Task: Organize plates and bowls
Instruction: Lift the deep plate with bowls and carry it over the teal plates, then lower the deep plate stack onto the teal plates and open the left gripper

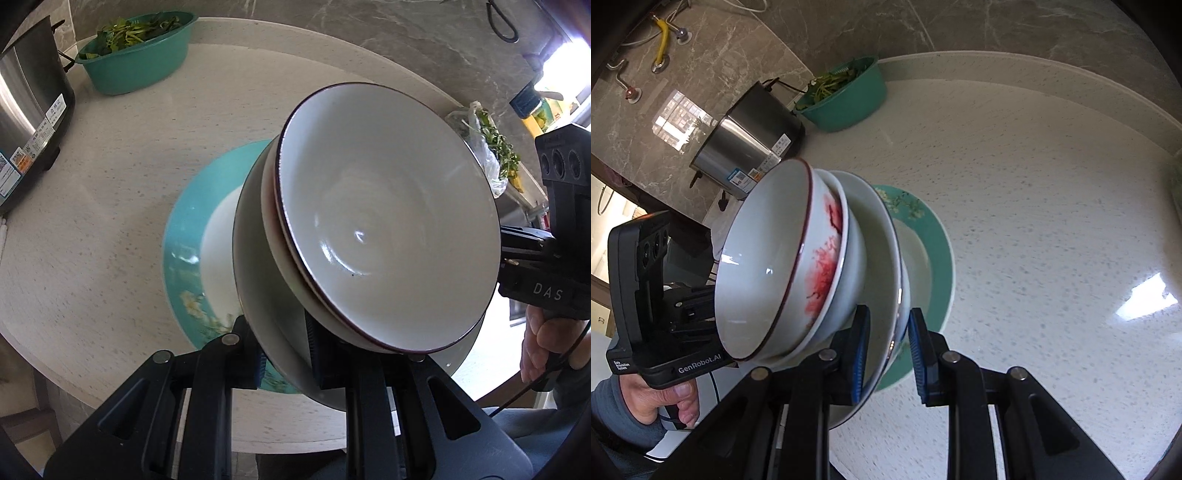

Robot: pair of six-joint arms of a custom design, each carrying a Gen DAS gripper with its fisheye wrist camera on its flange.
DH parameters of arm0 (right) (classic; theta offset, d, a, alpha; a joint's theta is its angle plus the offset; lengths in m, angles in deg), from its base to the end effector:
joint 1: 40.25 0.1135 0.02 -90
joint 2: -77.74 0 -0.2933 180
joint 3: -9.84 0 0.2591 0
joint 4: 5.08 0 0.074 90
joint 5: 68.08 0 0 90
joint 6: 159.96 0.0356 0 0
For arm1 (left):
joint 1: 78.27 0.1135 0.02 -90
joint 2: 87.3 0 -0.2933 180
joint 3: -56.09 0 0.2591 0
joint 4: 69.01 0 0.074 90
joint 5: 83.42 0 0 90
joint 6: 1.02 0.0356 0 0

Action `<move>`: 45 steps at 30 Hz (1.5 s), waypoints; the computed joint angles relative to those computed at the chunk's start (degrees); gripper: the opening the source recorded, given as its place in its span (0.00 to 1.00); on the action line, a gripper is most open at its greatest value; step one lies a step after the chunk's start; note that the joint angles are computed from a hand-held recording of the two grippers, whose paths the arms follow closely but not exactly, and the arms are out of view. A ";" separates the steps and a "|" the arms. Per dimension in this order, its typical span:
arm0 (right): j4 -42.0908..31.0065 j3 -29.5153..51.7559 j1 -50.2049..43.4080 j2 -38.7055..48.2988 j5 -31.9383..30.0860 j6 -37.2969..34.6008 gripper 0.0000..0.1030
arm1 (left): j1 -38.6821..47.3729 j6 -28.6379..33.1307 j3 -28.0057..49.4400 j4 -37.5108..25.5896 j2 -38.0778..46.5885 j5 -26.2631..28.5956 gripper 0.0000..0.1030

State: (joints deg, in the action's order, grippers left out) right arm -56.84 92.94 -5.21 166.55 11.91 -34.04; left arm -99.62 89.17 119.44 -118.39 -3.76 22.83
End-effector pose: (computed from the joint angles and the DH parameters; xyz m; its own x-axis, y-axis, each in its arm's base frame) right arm 0.2669 0.1947 0.2890 -0.9356 0.0495 -0.3495 -0.1149 0.8935 0.4341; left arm 0.2459 -0.1068 0.2141 -0.8713 0.3440 -0.3499 0.4434 0.8575 -0.2611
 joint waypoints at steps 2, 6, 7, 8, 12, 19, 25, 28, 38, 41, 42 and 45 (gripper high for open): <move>0.37 0.41 0.39 1.07 0.26 0.50 0.23 | 2.01 2.46 0.40 0.58 1.74 0.70 0.15; 1.48 0.66 0.82 2.78 0.61 1.86 0.23 | 5.18 6.86 1.28 0.91 4.72 1.80 0.15; 1.73 0.63 0.81 3.09 0.68 2.16 0.23 | 5.73 7.81 1.47 1.04 5.57 1.95 0.15; 2.00 0.67 0.89 3.61 0.82 2.68 0.23 | 6.78 9.10 1.52 1.30 6.43 2.29 0.15; 2.95 0.50 1.04 4.80 1.03 3.65 0.23 | 8.10 11.57 2.16 2.65 9.83 2.68 0.16; 4.44 -0.31 1.54 5.72 1.54 5.48 0.23 | 9.85 14.64 3.16 4.66 14.63 3.08 0.15; 5.56 -0.88 1.63 6.27 1.93 6.37 0.23 | 11.50 16.99 3.76 5.19 16.78 3.41 0.16; 6.36 -1.64 1.75 6.05 2.23 7.16 0.23 | 12.07 17.99 4.14 5.33 17.36 3.65 0.16; 7.31 -2.82 2.49 5.25 3.82 8.08 0.23 | 10.06 18.65 4.98 6.29 17.91 2.52 0.18; 7.39 -2.90 2.67 5.17 4.25 8.42 0.24 | 9.64 17.74 4.38 6.89 17.49 2.77 0.18; 7.35 -2.85 2.84 5.15 4.50 8.71 0.24 | 9.44 17.45 4.27 7.10 17.46 2.73 0.18; 6.75 -2.35 3.41 5.32 5.28 9.09 0.25 | 9.72 17.80 3.80 7.13 17.13 3.21 0.20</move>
